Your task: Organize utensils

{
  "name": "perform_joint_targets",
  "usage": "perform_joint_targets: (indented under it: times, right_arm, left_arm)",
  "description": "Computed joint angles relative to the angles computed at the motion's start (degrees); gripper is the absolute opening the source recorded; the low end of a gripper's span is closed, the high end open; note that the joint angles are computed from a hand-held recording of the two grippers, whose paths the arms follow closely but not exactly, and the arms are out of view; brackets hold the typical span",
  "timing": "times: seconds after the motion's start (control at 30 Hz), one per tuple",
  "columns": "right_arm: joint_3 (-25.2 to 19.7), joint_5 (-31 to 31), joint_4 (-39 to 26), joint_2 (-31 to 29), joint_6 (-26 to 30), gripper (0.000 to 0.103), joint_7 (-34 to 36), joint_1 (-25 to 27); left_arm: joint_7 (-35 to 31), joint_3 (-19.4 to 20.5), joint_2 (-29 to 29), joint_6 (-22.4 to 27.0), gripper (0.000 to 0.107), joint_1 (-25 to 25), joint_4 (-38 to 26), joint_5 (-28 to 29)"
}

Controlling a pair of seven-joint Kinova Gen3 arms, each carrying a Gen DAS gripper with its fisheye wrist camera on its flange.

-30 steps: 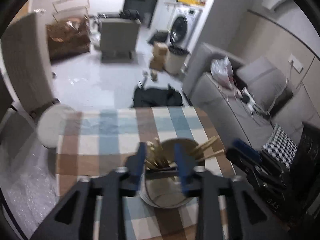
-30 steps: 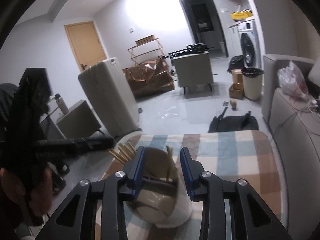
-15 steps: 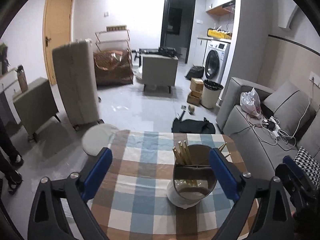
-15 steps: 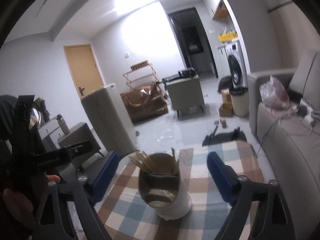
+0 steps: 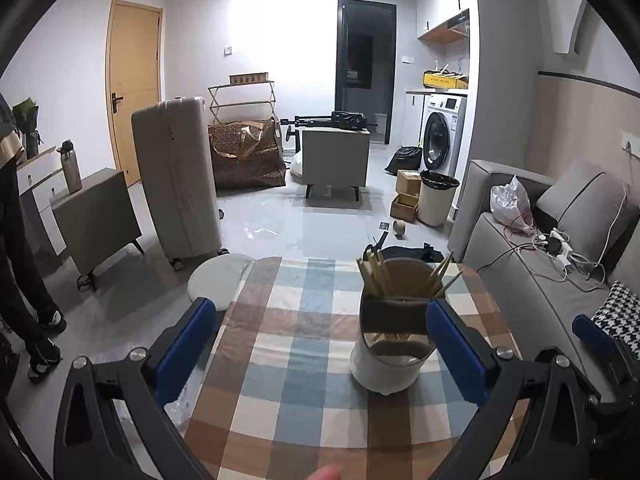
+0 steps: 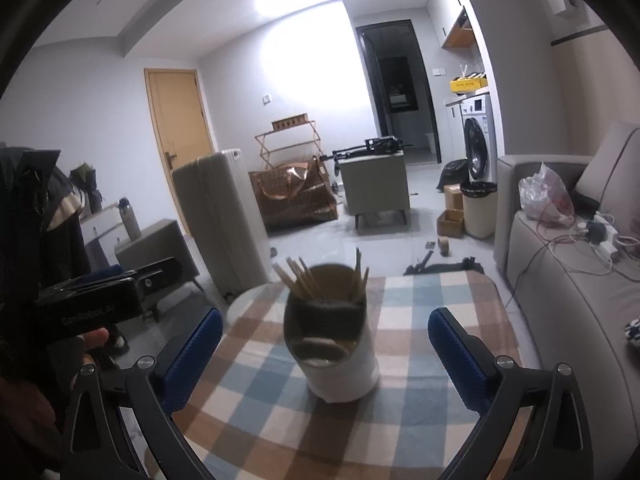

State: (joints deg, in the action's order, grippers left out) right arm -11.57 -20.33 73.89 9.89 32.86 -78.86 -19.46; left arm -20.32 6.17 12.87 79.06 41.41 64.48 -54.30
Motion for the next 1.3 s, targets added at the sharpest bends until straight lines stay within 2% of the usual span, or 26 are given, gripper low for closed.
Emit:
perform_joint_targets:
  times: [0.13,0.23,0.3,0.53,0.83,1.3]
  right_arm:
    - [-0.2,-0.1,1.2,0.2,-0.5,0.103,1.0,0.2]
    - [0.6,1.5,1.4,0.5,-0.4,0.103,-1.0,-0.6]
    - [0.7,1.8,1.5,0.6,-0.2,0.103,-1.6,-0.5]
    - [-0.2,-0.6,2.1,0.9,-1.4,0.103,0.9,1.2]
    - [0.0,0.2,2.7,0.7,-2.0,0.103,0.6,0.9]
    - [-0.4,-1.9,2.5,1.1,-2.3,0.103,1.8,2.1]
  left_arm:
    - [0.6,0.0,0.8,-0.1,0.102,1.3,1.3,-2.6]
    - [0.1,-0.1,1.0,-0.9,0.102,0.2,0.8,-0.1]
    - [0.5,-0.4,1.1,-0.6,0.102,0.5,0.9,-0.4]
    - [0.5,-0.8,2.0,-0.3,0.102,1.1,0.0,0.2]
    - [0.7,-1.4,2.5,0.4,0.102,1.2,-0.8,0.9]
    - [0.3,-2.0,3.1,0.3,0.102,1.5,-1.7,1.8]
